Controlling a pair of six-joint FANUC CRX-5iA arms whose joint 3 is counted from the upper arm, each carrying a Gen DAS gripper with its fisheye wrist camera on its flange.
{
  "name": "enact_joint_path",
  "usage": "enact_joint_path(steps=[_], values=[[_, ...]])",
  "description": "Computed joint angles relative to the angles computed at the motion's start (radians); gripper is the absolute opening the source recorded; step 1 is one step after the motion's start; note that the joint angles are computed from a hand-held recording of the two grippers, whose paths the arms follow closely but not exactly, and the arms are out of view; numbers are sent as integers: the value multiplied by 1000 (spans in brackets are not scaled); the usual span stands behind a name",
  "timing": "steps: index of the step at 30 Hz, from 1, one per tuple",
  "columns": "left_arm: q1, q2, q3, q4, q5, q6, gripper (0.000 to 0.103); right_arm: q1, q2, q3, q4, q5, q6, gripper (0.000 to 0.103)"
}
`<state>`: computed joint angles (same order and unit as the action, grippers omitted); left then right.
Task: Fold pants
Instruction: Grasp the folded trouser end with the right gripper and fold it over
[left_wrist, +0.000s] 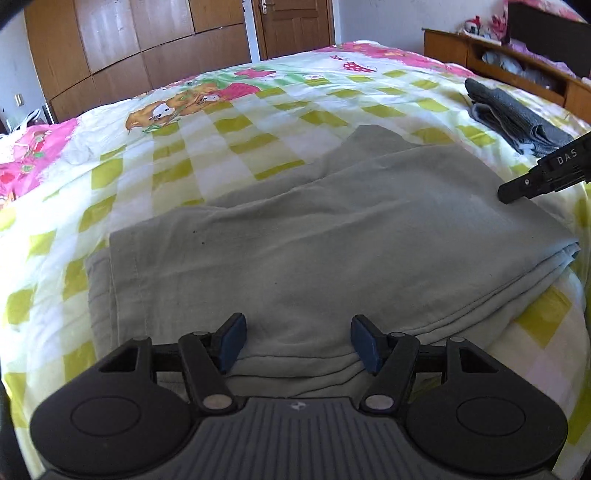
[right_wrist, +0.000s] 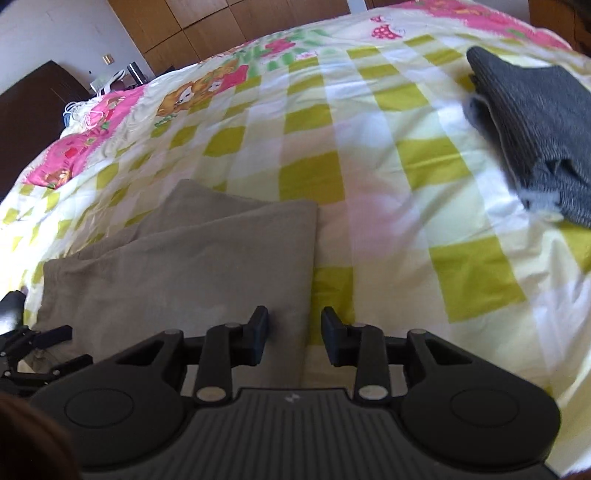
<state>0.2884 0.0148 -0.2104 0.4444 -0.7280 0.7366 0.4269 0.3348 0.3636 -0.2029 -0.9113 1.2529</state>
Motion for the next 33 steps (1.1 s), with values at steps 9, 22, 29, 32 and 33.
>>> enact_joint_path(steps=[9,22,29,32,33], values=[[-55,24,76,-43,4,69,74,-148,87,157,-445,-172,173,27],[-167,48,102,9,-73,45,74,-187,65,171,-258,-128,169,6],[-220,98,145,14,137,101,74,-175,73,187,-189,-137,147,7],[-236,148,220,-186,94,234,74,-174,66,185,-179,-135,122,7],[-236,160,230,-209,55,245,74,-172,62,184,-174,-131,117,7]])
